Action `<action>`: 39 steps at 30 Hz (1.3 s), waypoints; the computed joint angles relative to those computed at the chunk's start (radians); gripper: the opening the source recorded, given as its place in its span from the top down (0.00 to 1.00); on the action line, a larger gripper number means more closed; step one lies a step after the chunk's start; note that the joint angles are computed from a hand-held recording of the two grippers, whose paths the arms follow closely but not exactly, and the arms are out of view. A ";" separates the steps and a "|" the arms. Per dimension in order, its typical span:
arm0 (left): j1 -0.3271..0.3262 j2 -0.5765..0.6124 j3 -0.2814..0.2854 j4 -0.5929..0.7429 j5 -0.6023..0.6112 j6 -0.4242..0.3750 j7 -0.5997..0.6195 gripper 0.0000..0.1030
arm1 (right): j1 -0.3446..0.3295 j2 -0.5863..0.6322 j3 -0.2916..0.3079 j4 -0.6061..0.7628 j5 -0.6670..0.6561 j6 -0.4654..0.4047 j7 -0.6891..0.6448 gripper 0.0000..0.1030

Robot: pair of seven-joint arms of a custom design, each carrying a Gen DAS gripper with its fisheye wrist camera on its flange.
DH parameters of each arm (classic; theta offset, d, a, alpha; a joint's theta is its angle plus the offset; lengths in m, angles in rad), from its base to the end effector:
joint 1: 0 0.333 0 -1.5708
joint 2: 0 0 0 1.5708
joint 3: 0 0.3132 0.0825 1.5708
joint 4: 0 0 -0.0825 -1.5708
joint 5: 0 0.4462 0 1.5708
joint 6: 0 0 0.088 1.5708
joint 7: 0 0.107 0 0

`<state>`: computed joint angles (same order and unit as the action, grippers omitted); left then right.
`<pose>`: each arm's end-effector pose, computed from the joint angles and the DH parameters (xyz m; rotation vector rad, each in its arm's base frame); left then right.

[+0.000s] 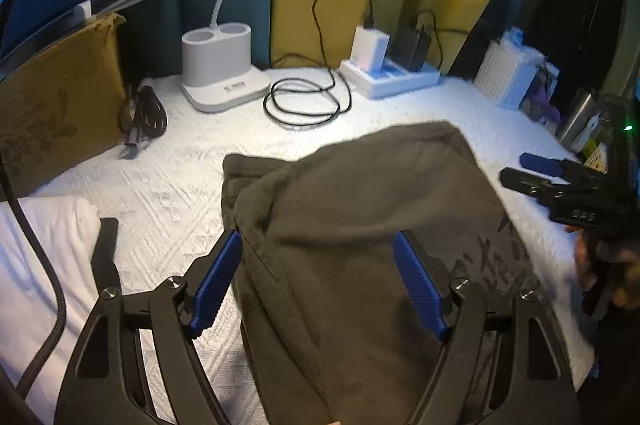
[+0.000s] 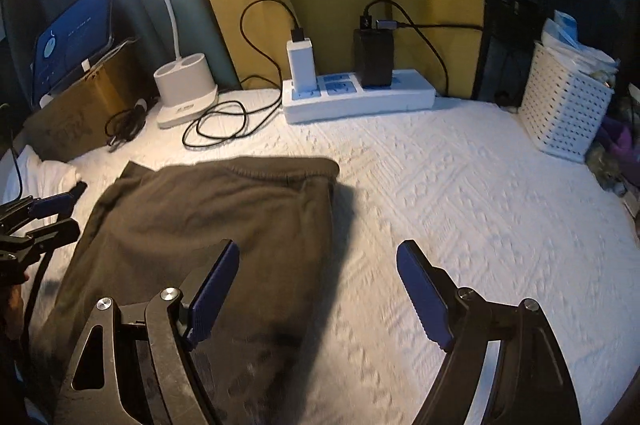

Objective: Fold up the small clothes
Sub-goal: 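Grasp the shirt's edge with both grippers side by side, then lift the held shirt high above the bedspread with both grippers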

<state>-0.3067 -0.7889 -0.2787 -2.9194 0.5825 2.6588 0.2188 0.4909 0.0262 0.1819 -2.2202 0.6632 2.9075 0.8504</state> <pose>0.3257 -0.2095 0.3816 -2.0751 1.4717 -0.7006 0.5065 0.3553 0.3889 -2.2547 0.9216 -0.2605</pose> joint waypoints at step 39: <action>0.139 0.225 -0.017 0.102 0.162 0.075 -0.070 0.90 | -0.011 0.198 0.039 0.191 0.020 -0.098 -0.090 0.76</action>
